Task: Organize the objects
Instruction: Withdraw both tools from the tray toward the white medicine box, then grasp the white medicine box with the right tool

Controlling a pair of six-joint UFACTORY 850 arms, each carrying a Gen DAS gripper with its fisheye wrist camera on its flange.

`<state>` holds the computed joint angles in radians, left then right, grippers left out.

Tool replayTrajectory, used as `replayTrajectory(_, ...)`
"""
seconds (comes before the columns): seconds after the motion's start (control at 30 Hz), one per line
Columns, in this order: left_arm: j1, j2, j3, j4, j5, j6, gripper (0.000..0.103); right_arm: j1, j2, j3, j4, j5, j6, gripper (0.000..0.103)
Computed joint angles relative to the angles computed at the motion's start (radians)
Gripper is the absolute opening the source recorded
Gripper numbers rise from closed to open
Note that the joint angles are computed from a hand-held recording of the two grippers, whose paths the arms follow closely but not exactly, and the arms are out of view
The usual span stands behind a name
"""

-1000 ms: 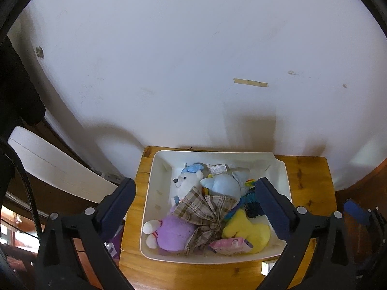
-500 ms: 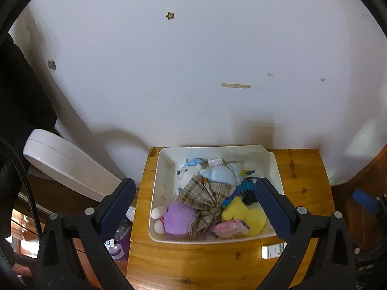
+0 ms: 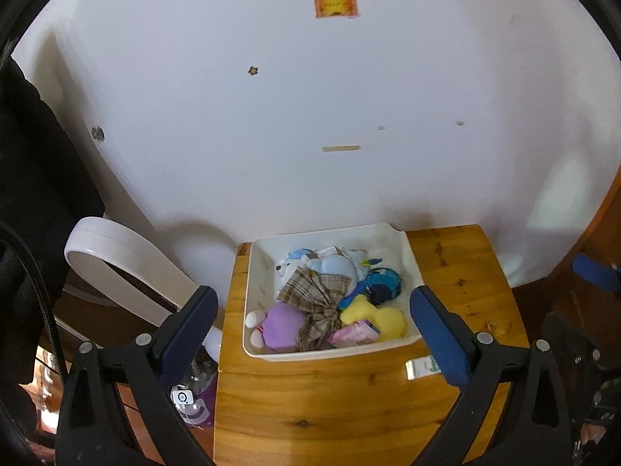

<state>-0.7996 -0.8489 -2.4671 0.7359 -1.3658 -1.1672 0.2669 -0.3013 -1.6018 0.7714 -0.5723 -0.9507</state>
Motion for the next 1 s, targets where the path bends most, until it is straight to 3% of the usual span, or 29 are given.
replayTrajectory(0.27, -0.070, 0.102, 0.172, 0.025, 0.068, -0.096, 0.100, -0.017, 0.148, 0.181, 0.123, 0.064, -0.276, 0.083)
replayTrajectory(0.53, -0.142, 0.182, 0.357, 0.051, 0.154, -0.195, 0.100, -0.009, 0.217, 0.346, 0.246, 0.141, -0.622, 0.083)
replayTrajectory(0.63, -0.169, 0.198, 0.412, 0.072, 0.186, -0.240, 0.100, -0.005, 0.205, 0.388, 0.287, 0.161, -0.738, 0.083)
replayTrajectory(0.83, -0.223, 0.209, 0.521, 0.138, 0.215, -0.392, 0.100, 0.003, 0.110, 0.404, 0.258, 0.166, -0.810, 0.083)
replayTrajectory(1.0, -0.251, 0.206, 0.594, 0.143, 0.256, -0.526, 0.100, 0.008, -0.017, 0.346, 0.152, 0.145, -0.746, 0.083)
